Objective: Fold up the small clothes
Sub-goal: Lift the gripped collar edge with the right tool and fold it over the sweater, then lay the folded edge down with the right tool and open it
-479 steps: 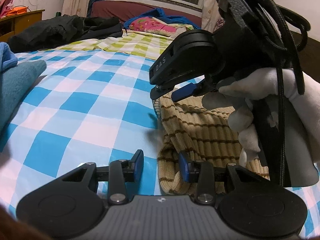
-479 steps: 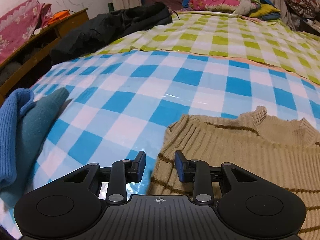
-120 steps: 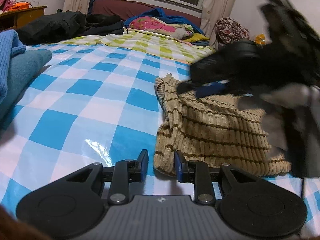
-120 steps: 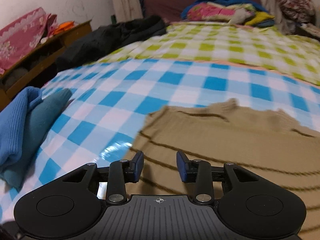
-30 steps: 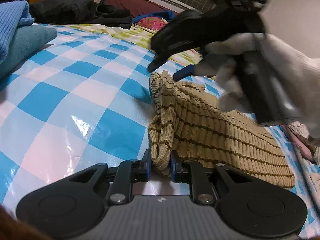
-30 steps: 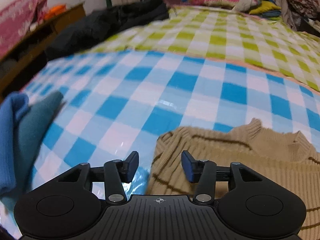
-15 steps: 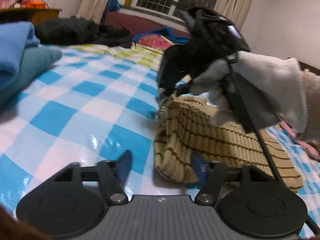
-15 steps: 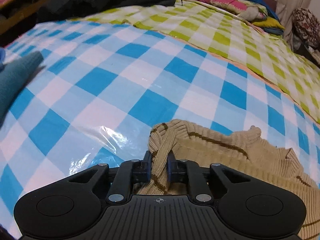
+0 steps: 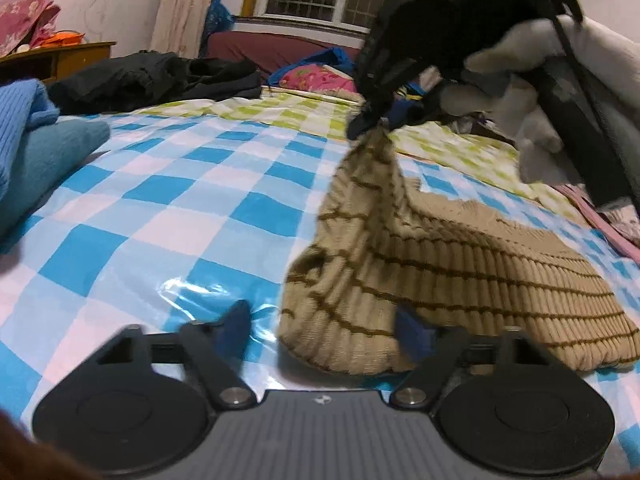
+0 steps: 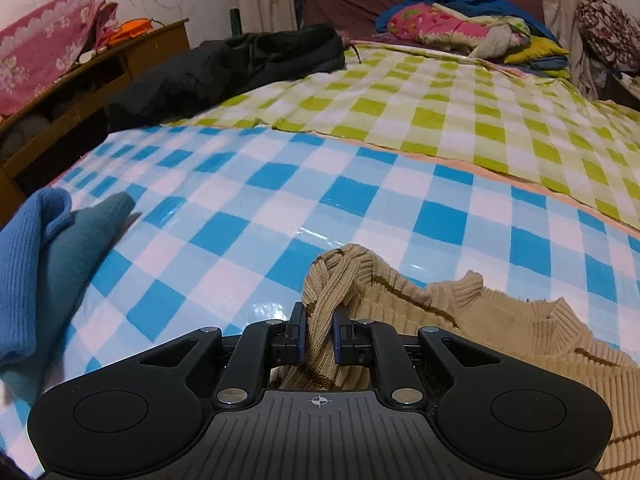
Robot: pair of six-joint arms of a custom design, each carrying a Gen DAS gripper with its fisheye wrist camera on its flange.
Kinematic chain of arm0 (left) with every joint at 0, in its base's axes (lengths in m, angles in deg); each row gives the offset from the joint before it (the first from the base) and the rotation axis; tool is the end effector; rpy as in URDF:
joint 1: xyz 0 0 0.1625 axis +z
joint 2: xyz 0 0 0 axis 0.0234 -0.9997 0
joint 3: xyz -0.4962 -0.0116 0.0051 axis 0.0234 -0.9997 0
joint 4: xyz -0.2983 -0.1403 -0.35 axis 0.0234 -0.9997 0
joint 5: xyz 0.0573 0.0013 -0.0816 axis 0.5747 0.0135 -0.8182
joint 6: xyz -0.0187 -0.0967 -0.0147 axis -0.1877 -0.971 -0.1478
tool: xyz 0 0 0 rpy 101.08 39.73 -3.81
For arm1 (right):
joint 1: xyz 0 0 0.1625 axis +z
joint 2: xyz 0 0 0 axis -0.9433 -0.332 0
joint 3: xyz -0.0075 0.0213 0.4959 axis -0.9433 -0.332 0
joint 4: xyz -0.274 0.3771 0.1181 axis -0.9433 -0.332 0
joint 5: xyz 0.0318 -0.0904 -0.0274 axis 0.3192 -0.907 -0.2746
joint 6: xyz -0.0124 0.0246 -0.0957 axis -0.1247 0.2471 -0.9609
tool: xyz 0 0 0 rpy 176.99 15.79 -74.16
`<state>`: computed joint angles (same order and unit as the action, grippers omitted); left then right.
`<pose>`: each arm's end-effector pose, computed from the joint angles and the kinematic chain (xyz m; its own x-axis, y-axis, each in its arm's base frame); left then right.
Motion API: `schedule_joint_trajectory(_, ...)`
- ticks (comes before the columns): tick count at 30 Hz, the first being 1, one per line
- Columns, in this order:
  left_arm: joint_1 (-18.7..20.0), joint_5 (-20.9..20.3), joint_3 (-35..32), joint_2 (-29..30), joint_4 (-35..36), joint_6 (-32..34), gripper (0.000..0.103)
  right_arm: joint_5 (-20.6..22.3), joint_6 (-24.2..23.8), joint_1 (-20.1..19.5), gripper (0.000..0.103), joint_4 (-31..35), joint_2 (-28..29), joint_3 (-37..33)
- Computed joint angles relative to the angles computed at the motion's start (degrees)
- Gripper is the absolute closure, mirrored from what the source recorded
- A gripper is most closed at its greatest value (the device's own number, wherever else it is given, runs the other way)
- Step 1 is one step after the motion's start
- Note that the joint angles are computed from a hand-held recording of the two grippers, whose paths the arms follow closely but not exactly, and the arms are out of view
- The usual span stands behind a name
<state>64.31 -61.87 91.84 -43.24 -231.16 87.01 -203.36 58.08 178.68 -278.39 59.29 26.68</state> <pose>0.0144 -0.4564 0.0935 -0.8332 -0.1107 -0.5418 0.4131 0.5267 -0.7430 0.3087 -0.6540 -0.0727 -0.6800 -0.4753 0.5584 -0.6799 0.6939 -0.2372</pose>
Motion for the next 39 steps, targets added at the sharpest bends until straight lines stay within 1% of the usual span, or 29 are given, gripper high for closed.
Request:
schedule_joint_trajectory(1, 0.0, 0.0, 0.0, -0.2, 0.6, -0.2, 0.043, 0.6, 0.3, -0.1, 0.091, 0.0, -0.1, 0.2)
schedule_joint_trajectory(2, -0.1, -0.2, 0.1, -0.3, 1.1, -0.5, 0.047, 1.1, 0.4, -0.3, 0.091, -0.1, -0.4, 0.6)
schedule_joint_trajectory(4, 0.0, -0.4, 0.1, -0.7, 1.2, -2.1, 0.051, 2.1, 0.6, -0.5, 0.091, -0.3, -1.3, 1.6)
schedule_joint_trajectory(7, 0.6, -2.2, 0.5, -1.6, 2.0, -5.9, 0.051, 3.2, 1.5, -0.8, 0.091, -0.5, -3.2, 2.9)
schedule_joint_trajectory(10, 0.3, -2.5, 1.3, -0.7, -0.3, -8.1, 0.048, 4.5, 2.2, -1.1, 0.091, -0.9, -4.9, 4.1)
schedule_joint_trajectory(11, 0.2, -2.4, 1.5, -0.3, -1.1, -7.9, 0.045, 4.9, 2.2, -1.2, 0.091, -0.9, -5.4, 4.5)
schedule_joint_trajectory(13, -0.1, -1.5, 1.3, 0.3, -2.1, -7.0, 0.041, 5.7, 2.0, -1.3, 0.091, -1.1, -6.4, 5.3)
schedule_joint_trajectory(18, -1.0, -1.0, 0.0, 0.6, -3.5, -5.2, 0.043, 8.4, 2.0, -2.0, 0.091, -1.2, -9.0, 7.7)
schedule_joint_trajectory(19, -1.4, -1.2, -0.3, 0.5, -3.4, -4.5, 0.048, 8.9, 2.1, -2.3, 0.091, -1.0, -9.6, 8.1)
schedule_joint_trajectory(20, -1.9, -1.1, -0.4, 0.3, -2.7, -4.0, 0.057, 9.4, 2.2, -2.6, 0.091, -0.9, -10.1, 8.4)
schedule_joint_trajectory(21, -2.5, -0.6, -0.5, 0.0, -1.8, -3.8, 0.061, 9.9, 2.2, -2.9, 0.091, -1.0, -10.7, 8.8)
schedule_joint_trajectory(22, -3.4, 0.0, -0.4, -0.3, -0.9, -3.9, 0.073, 10.3, 2.2, -3.3, 0.091, -1.2, -11.3, 9.1)
schedule_joint_trajectory(23, -4.1, -0.6, -0.1, -0.9, 0.2, -4.5, 0.079, 10.8, 2.2, -3.6, 0.091, -1.3, -11.8, 9.4)
schedule_joint_trajectory(25, -6.0, -2.0, 0.4, -1.6, 0.5, -4.9, 0.080, 11.9, 2.4, -4.5, 0.091, -1.6, -13.1, 10.0)
schedule_joint_trajectory(28, -10.1, -2.5, 0.0, -0.8, -0.5, -1.4, 0.081, 13.9, 2.9, -6.1, 0.091, -2.5, -15.2, 10.8)
schedule_joint_trajectory(30, -12.1, -3.4, -1.5, 0.2, 0.3, 1.0, 0.081, 15.1, 3.3, -7.4, 0.091, -2.8, -16.8, 11.3)
schedule_joint_trajectory(33, -13.7, -5.6, -4.1, 2.4, 2.4, 2.8, 0.081, 16.1, 3.4, -9.6, 0.091, -3.2, -19.0, 12.1)
schedule_joint_trajectory(35, -14.4, -6.3, -6.3, 4.5, 3.8, 3.9, 0.081, 16.3, 3.3, -11.2, 0.091, -3.5, -20.2, 12.5)
schedule_joint_trajectory(39, -15.2, -8.3, -9.9, 7.9, 7.9, 2.1, 0.081, 16.8, 3.4, -14.7, 0.091, -3.5, -22.0, 13.0)
